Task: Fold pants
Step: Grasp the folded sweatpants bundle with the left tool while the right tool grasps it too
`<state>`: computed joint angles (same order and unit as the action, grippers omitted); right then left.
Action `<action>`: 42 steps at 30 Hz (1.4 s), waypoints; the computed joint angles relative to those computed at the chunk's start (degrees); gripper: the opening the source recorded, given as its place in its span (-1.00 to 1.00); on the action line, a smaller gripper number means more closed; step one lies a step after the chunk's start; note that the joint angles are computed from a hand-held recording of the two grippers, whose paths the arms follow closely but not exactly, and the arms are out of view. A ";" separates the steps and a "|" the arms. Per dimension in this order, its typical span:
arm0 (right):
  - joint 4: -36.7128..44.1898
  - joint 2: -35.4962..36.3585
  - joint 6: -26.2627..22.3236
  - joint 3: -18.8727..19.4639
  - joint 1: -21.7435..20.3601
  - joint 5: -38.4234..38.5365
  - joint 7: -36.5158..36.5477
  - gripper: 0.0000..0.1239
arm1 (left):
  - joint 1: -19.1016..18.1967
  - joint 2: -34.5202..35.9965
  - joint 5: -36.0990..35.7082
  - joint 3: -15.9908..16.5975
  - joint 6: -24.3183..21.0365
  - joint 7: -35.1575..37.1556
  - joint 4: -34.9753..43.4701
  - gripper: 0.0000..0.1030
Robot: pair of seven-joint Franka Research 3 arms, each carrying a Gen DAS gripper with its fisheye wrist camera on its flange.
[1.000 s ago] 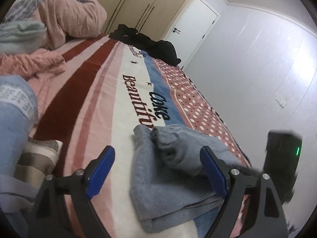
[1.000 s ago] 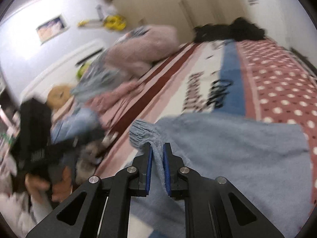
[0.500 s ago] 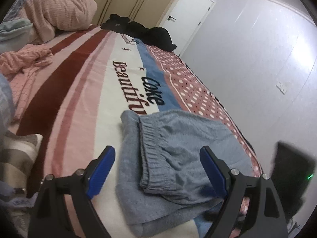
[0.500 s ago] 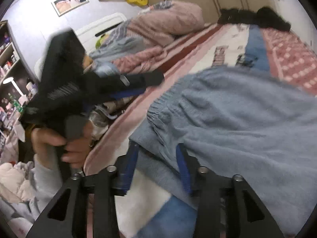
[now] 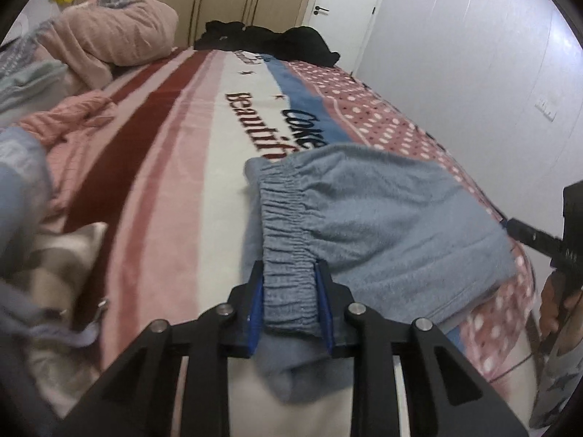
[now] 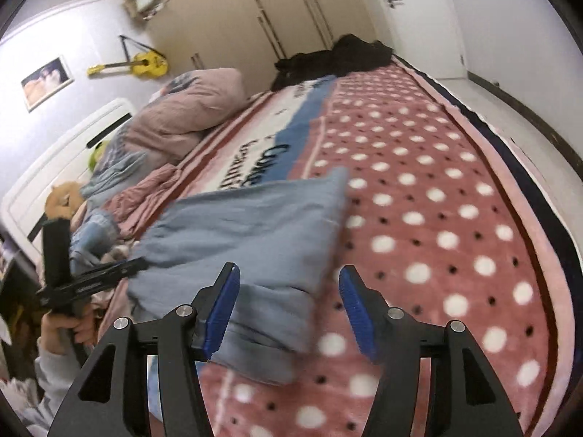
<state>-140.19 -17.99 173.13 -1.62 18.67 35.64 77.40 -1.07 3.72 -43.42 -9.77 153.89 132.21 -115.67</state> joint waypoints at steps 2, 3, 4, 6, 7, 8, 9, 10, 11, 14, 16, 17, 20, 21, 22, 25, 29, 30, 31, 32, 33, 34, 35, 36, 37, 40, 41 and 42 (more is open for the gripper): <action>0.33 0.53 0.22 -3.84 4.04 4.99 -4.26 -0.14 | -0.12 -0.36 1.42 0.16 0.58 -0.92 -0.68 -0.40; 0.79 0.86 -0.11 -5.01 5.11 7.16 -6.13 -0.14 | -0.46 -0.19 4.73 0.36 1.69 -3.56 -0.79 -0.15; 1.22 1.21 -0.40 -5.51 5.62 8.89 -7.68 -0.14 | -0.66 0.11 7.61 0.53 2.70 -6.18 -0.63 0.17; 1.65 1.18 -1.07 -6.07 6.00 11.94 -10.87 -0.10 | 0.30 0.37 5.69 0.48 1.23 -6.10 0.70 0.40; 1.67 0.82 -1.49 -6.07 5.93 13.34 -12.17 -0.04 | 1.63 0.67 -0.71 0.27 -2.72 -1.92 2.43 0.46; 2.61 1.16 -2.52 -6.86 6.29 15.41 -14.21 0.04 | 2.30 1.21 -3.56 0.39 -5.63 -0.58 3.89 0.52; 3.51 1.68 -3.70 -7.07 6.12 16.79 -15.45 0.06 | 2.63 2.06 -3.85 0.62 -7.64 -1.13 5.41 0.63; 4.27 2.20 -4.89 -6.92 5.52 17.45 -16.00 0.08 | 2.48 2.73 -2.19 0.65 -7.86 -2.52 6.32 0.63; 5.09 2.83 -6.10 -6.59 4.66 17.59 -16.12 0.10 | 2.24 3.82 0.67 0.73 -8.12 -4.70 7.54 0.63; 7.67 5.67 -9.78 -4.98 1.45 15.98 -14.84 0.17 | 2.86 7.45 4.01 0.11 -12.06 -8.93 11.61 0.63; 8.58 6.74 -12.21 -4.38 0.39 17.66 -15.92 0.17 | 3.21 8.88 6.07 -0.53 -12.84 -10.55 12.72 0.63; 9.06 7.27 -13.83 -4.47 0.15 19.80 -17.54 0.17 | 3.77 10.23 5.96 -0.96 -14.66 -11.20 14.05 0.63; 10.59 9.03 -19.00 -4.56 -0.94 26.54 -22.44 0.19 | 5.41 12.32 3.45 -2.41 -17.31 -12.03 15.74 0.63; 10.83 9.37 -19.49 -4.13 -1.48 27.84 -23.39 0.19 | 5.52 12.31 3.64 -2.72 -17.25 -11.86 15.63 0.63; 11.02 9.70 -20.01 -3.77 -1.99 29.53 -24.77 0.20 | 5.69 12.48 3.38 -3.15 -17.59 -11.31 15.76 0.62; 11.58 10.39 -21.71 -2.17 -3.77 31.86 -26.69 0.09 | 5.58 12.81 3.53 -3.68 -18.72 -12.49 16.35 0.45; 12.38 11.41 -24.94 -0.62 -5.45 34.59 -28.29 -0.14 | 5.00 13.02 4.26 -3.96 -19.65 -14.10 17.04 0.21; 12.17 11.33 -24.20 -0.04 -5.60 34.63 -28.41 -0.15 | 4.98 12.95 4.24 -4.03 -19.75 -14.35 17.03 0.09; 12.09 11.28 -23.86 0.30 -5.75 34.60 -28.47 -0.16 | 5.04 12.79 4.09 -4.08 -19.88 -14.40 16.91 0.02; 11.98 11.17 -23.65 0.48 -5.87 34.90 -28.52 -0.19 | 4.85 12.25 4.31 -4.09 -19.46 -14.53 16.43 0.00; 11.83 11.01 -23.53 0.61 -5.94 35.30 -28.59 -0.21 | 4.70 11.98 4.55 -4.05 -19.23 -14.54 16.26 -0.07; 11.69 10.85 -23.29 0.71 -5.94 35.98 -28.97 -0.25 | 4.59 11.58 4.65 -4.01 -18.95 -14.52 15.91 -0.19; 11.48 10.63 -23.14 0.74 -5.91 36.83 -29.52 -0.29 | 4.52 10.98 4.38 -4.02 -18.54 -14.48 15.46 -0.26; 11.33 10.42 -22.86 0.85 -5.87 37.16 -29.65 -0.32 | 4.59 10.72 3.90 -4.02 -18.59 -14.09 15.39 -0.39; 11.09 10.13 -22.49 0.96 -5.78 37.57 -29.95 -0.36 | 4.65 10.10 3.21 -4.10 -18.48 -13.29 15.05 -0.45; 10.34 8.84 -22.20 0.82 -5.48 39.45 -31.49 -0.44 | 3.97 7.59 2.09 -4.07 -17.17 -10.68 13.67 -0.52; 10.19 8.38 -22.45 0.66 -5.38 40.27 -32.18 -0.46 | 3.74 6.56 1.21 -4.05 -16.96 -9.67 13.28 -0.52; 10.16 7.87 -22.89 0.47 -5.28 41.15 -32.95 -0.46 | 3.45 6.00 0.64 -3.81 -16.95 -9.11 13.22 -0.53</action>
<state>-130.03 -10.12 150.24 -1.15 13.39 76.79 44.45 2.38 9.72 -42.78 -13.59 136.94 123.11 -102.45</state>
